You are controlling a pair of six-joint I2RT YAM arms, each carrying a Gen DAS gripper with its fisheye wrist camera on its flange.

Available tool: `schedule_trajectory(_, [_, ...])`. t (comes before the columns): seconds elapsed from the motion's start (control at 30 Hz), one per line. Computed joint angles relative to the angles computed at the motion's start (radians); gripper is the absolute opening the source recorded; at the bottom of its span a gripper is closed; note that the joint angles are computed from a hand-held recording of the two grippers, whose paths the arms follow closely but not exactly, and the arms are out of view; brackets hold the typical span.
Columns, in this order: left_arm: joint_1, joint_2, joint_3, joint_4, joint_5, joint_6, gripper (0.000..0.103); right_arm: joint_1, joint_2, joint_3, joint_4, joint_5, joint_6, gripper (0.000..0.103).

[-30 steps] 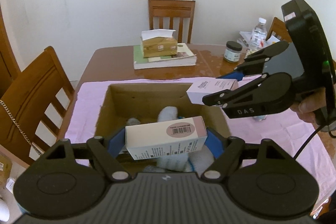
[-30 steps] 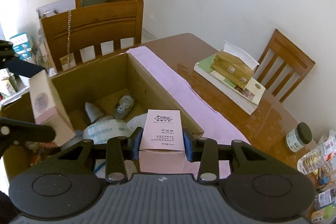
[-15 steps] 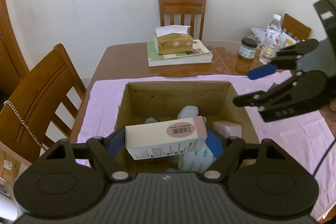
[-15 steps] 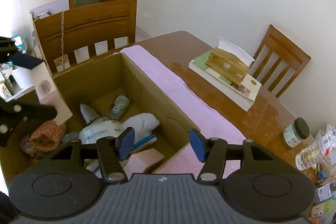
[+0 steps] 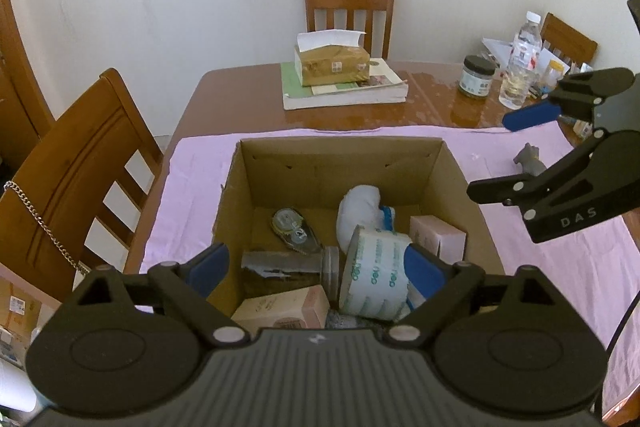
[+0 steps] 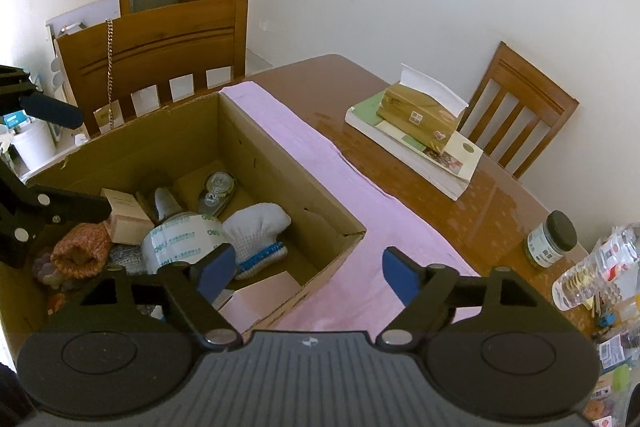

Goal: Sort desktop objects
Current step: 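Open both grippers to drop the two boxes into the cardboard box, then withdraw both grippers back over the towel toward the remaining toys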

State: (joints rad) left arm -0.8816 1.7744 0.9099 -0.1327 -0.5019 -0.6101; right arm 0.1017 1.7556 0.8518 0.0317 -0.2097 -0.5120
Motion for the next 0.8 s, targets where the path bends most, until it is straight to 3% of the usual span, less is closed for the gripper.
schedule_trajectory(0.27, [-0.044, 0.025, 0.053, -0.061, -0.029, -0.060, 0.095, -0.053, -0.039, -0.049, 0.006, -0.084, -0.044, 0.103])
schedule_trajectory(0.8, [-0.148, 0.164, 0.296, -0.198, -0.059, -0.154, 0.095, -0.261, -0.059, -0.090, -0.067, -0.216, -0.177, 0.103])
